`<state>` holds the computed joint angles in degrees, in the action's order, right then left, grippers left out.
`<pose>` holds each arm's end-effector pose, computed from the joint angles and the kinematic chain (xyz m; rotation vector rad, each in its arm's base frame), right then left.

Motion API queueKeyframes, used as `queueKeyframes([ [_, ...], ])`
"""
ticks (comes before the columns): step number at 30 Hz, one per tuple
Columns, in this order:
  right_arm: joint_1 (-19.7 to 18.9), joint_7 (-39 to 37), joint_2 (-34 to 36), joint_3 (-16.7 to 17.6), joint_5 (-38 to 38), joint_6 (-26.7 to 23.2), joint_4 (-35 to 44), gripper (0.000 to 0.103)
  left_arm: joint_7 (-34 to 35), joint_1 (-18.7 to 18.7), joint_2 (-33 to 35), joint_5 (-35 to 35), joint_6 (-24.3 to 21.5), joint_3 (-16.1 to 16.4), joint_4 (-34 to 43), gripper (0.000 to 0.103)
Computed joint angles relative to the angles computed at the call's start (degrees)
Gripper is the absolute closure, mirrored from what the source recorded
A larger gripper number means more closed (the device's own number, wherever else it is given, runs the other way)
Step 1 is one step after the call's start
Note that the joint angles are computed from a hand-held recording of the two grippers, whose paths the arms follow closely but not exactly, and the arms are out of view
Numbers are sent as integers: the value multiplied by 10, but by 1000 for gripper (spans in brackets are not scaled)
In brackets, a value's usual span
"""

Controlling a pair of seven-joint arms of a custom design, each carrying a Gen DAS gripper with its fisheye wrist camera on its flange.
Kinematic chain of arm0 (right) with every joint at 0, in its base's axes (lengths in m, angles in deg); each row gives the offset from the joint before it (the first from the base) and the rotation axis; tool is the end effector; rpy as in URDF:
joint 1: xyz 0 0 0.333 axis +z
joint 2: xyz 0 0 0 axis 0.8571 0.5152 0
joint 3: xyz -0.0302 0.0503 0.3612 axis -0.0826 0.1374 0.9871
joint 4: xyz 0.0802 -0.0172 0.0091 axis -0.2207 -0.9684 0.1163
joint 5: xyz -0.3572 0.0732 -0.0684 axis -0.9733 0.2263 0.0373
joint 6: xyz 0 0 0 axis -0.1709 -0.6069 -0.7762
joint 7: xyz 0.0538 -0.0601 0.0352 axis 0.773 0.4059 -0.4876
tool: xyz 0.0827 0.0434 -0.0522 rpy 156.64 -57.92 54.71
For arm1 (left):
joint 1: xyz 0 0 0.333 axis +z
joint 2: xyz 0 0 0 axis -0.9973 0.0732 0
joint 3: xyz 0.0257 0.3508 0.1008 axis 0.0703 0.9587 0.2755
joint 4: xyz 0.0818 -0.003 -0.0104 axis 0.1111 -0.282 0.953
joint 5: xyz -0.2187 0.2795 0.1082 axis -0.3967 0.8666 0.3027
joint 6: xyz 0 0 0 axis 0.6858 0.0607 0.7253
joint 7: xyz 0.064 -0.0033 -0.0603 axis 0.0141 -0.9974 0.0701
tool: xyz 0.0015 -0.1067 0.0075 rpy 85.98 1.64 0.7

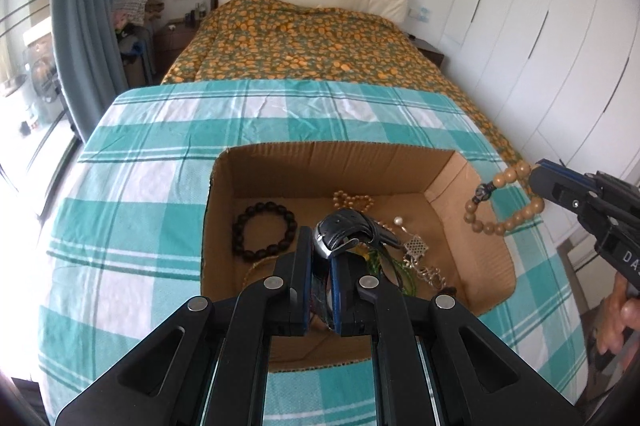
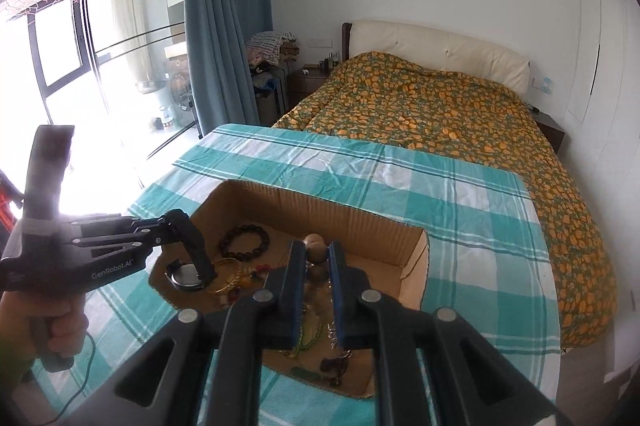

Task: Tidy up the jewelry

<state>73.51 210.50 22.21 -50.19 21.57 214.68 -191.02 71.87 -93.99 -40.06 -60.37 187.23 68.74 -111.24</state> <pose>0.6240 0.1611 0.5219 -1.7210 1.7300 -0.7604 0.7296 -0.2282 0.4709 -1.4523 2.3209 -1.0115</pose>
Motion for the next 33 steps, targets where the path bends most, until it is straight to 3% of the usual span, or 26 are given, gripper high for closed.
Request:
queueKeyframes([
  [6, -17, -28, 58, -6, 35, -9, 38, 90, -24, -22, 38, 30, -11, 17, 35, 88],
  [7, -19, -31, 64, -5, 43, -11, 41, 89, -29, -26, 39, 36, -7, 21, 33, 78],
  [8, -21, -33, 67, -4, 53, -11, 41, 81, -33, -30, 39, 41, 2, 25, 28, 59],
  [9, -22, -31, 68, -4, 62, -11, 39, 58, -37, -33, 36, 46, 18, 29, 19, 48],
  [10, -19, -20, 66, -10, 64, 0, 31, 43, -43, -38, 30, 51, 44, 34, 3, 29],
  [11, -11, -1, 63, -22, 57, 14, 22, 31, -49, -43, 25, 57, 73, 39, -12, 18],
  [14, 0, 29, 49, -34, 48, 21, 2, 31, -70, -60, 8, 75, 141, 61, -50, 5],
  [19, 20, 91, 18, -49, 9, 24, -32, 30, -161, -137, -21, 135, 187, 162, -91, 3],
  [22, 28, 123, -3, -46, -30, 17, -49, 30, -241, -215, -41, 187, 215, 261, -126, 1],
  [23, 32, 138, -10, -45, -47, 10, -52, 30, -255, -225, -48, 198, 227, 275, -139, 1],
  [25, 36, 166, -25, -38, -81, -6, -60, 25, -258, -216, -68, 207, 215, 262, -155, 1],
  [28, 32, 192, -46, -18, -109, -21, -73, 24, -243, -170, -95, 213, 181, 206, -169, 1],
  [33, 17, 178, -71, 23, -95, -50, -88, 24, -300, -180, -128, 265, 181, 225, -209, 1],
])
